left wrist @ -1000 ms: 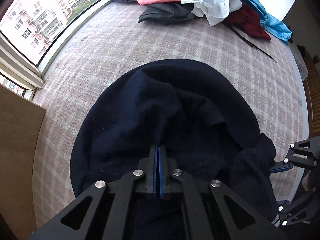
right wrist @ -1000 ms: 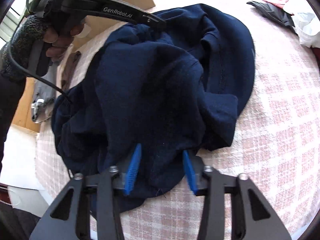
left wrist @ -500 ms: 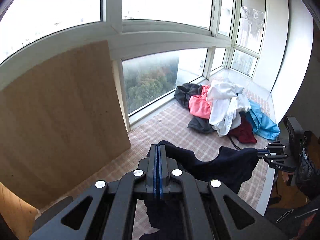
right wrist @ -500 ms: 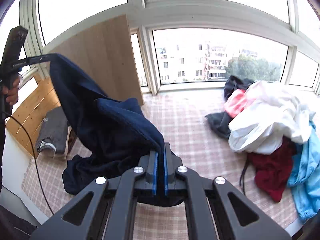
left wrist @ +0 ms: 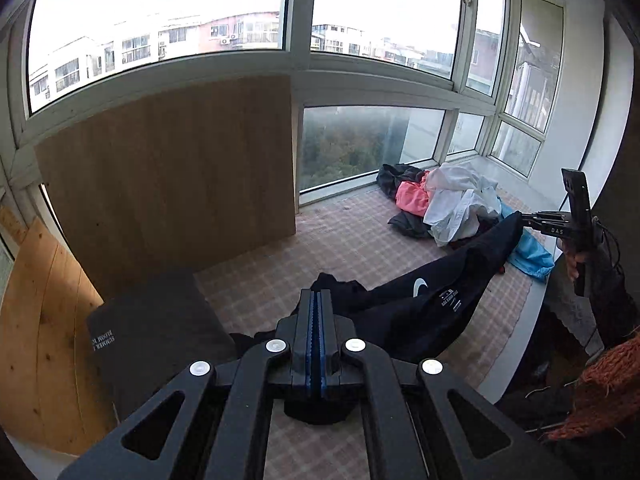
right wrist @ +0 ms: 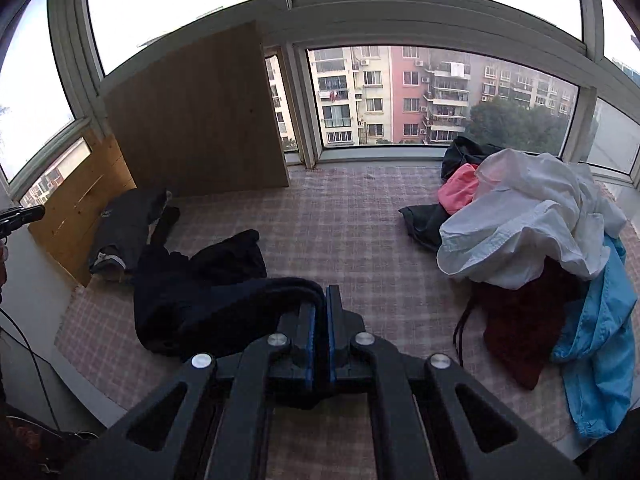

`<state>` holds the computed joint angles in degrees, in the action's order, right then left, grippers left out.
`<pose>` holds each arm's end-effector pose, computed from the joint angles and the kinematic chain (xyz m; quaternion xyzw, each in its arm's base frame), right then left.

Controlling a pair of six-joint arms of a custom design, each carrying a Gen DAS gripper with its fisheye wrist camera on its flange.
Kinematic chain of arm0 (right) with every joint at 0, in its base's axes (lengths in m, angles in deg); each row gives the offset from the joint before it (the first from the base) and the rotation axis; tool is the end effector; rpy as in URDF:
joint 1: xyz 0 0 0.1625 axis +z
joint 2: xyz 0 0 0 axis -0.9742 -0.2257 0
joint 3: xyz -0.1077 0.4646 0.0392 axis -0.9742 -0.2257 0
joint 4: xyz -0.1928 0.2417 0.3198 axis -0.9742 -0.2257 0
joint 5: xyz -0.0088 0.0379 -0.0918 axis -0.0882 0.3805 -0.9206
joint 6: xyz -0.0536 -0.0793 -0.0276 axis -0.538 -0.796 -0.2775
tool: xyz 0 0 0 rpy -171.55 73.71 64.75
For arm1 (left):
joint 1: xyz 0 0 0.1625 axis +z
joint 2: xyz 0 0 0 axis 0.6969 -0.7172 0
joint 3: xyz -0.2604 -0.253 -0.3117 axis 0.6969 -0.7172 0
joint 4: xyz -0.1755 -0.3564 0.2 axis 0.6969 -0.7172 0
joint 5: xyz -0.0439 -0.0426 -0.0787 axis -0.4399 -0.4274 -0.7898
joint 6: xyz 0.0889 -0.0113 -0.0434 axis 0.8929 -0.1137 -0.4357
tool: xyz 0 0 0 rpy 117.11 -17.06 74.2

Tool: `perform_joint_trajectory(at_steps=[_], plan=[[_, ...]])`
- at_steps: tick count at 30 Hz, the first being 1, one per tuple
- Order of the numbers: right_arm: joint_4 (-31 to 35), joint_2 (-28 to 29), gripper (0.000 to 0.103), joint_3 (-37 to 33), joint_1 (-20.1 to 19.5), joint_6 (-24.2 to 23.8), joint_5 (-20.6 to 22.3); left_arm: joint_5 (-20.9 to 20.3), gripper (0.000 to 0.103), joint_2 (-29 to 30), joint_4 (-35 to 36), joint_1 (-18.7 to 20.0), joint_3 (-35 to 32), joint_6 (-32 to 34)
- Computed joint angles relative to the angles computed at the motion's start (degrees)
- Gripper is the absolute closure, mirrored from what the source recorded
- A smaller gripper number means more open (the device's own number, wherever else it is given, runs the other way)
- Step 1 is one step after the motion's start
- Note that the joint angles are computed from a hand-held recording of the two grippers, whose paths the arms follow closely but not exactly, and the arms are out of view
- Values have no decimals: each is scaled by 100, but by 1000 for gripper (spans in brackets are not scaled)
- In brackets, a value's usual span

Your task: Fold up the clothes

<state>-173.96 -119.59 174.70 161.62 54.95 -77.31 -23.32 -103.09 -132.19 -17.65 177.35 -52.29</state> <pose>0.0533 -0.2861 0.5384 -0.0047 -0.8720 0.3514 0.3409 -0.4825 -0.4303 0.1986 0.4741 0.8593 -0.1447 0.1261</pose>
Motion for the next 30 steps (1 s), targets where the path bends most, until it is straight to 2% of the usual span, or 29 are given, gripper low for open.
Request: perform_joint_trajectory(at_steps=[3, 6, 7, 8, 10, 12, 17, 18, 19, 20, 22, 25, 27, 28, 29, 30], plan=[[273, -123, 98, 301, -1425, -414, 605, -295, 102, 375, 166, 135, 299, -207], [256, -151, 98, 409, -2051, -629, 936, -417, 101, 891, 261, 46, 375, 143], [271, -162, 98, 424, -2169, -641, 1017, -595, 96, 1041, 270, -3, 357, 340], [317, -167, 98, 405, -2199, -626, 1040, -766, 93, 1197, 279, -52, 328, 537], [376, -159, 98, 362, -2221, -623, 1018, -1005, 75, 1483, 191, -159, 269, 833], [480, -228, 98, 358, -2309, -579, 1139, -1026, 66, 1755, 235, -302, 191, 1249], [522, -284, 98, 385, -2555, -586, 1355, -577, 66, 2441, 729, -468, -63, 1978], [518, -302, 98, 389, -2567, -595, 1374, -459, 79, 2578, 939, -434, -157, 1980], [511, -314, 98, 389, -2576, -613, 1396, -418, 99, 2679, 1240, -352, -287, 1876], [503, -326, 98, 388, -2585, -630, 1418, -493, 103, 2712, 1460, -248, -402, 1729], [503, -330, 98, 353, -2547, -664, 1411, -889, 103, 2603, 1558, -15, -552, 1438], [484, -231, 98, 227, -2447, -626, 1337, -1198, 102, 2300, 1450, 198, -722, 1280], [385, -53, 98, 134, -2406, -582, 1207, -1026, 102, 2190, 1289, 295, -880, 1238], [347, 45, 98, 93, -2404, -564, 1158, -811, 101, 2199, 1210, 346, -983, 1237], [319, 153, 98, 55, -2420, -549, 1122, -580, 97, 2253, 1142, 411, -1106, 1224], [293, 261, 98, 16, -2435, -533, 1085, -360, 89, 2337, 1087, 486, -1246, 1154]])
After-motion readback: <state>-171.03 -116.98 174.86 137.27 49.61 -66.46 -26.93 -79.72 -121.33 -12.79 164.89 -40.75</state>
